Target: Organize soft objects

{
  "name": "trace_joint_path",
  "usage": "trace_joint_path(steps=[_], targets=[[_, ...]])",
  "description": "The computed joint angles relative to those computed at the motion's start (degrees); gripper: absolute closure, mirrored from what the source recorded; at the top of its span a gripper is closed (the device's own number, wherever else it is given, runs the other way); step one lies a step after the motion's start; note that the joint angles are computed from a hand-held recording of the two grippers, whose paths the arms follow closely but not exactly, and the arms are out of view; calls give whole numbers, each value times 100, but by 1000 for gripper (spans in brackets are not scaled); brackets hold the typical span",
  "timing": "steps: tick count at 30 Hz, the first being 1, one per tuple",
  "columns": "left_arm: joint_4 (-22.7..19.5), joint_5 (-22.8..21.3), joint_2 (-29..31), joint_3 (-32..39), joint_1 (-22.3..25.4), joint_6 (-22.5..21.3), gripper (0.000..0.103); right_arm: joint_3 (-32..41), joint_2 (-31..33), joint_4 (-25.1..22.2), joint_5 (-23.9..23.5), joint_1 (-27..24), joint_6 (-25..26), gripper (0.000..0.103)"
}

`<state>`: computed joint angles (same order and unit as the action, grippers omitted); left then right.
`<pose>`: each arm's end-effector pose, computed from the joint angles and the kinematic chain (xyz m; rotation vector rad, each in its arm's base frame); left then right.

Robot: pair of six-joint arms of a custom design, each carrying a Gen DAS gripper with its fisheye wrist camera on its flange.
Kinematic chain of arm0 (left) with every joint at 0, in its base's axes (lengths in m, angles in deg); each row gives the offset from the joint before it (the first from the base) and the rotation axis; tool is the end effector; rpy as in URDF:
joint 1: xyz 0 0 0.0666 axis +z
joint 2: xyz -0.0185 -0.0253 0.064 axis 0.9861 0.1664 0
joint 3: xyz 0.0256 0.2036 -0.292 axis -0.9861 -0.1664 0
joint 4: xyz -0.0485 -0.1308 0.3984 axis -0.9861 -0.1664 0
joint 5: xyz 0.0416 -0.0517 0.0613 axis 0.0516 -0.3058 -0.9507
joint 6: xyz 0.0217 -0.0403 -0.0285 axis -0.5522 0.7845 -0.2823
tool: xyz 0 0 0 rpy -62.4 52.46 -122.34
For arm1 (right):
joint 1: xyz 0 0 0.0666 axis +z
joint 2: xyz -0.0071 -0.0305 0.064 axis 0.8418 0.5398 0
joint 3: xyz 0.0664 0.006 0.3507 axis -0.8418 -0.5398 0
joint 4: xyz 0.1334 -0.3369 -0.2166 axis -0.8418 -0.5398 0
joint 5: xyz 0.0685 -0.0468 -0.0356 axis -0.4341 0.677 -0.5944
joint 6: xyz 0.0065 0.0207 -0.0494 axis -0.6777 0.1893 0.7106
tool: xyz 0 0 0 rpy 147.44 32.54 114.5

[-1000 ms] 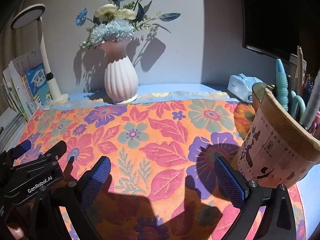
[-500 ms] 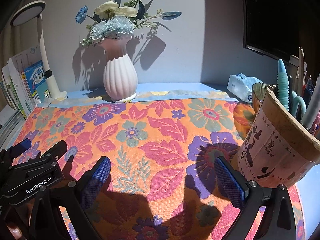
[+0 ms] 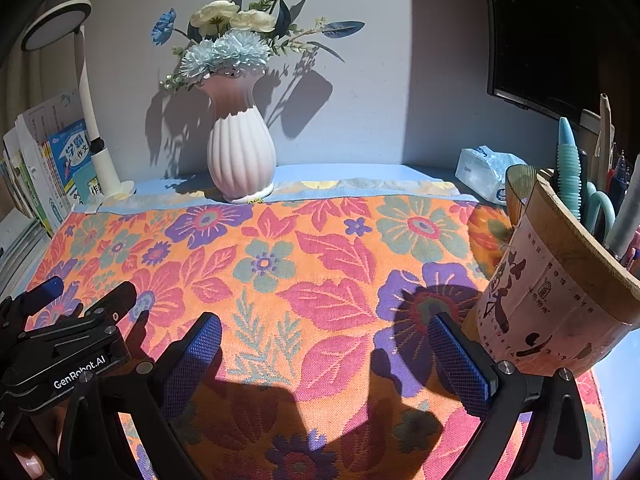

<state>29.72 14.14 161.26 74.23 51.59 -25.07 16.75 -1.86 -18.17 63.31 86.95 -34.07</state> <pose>0.5307 -0.2855 0.3010 0.4365 2.2010 -0.0828 0.4529 0.2332 0.3078 0.4828 2.2335 -0.1455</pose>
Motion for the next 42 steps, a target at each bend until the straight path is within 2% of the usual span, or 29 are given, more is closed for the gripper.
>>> trace_joint_path(steps=[42], targets=[[-70,31,14,23,-23,-57,1,13,42,-1,-31,3,34,0]])
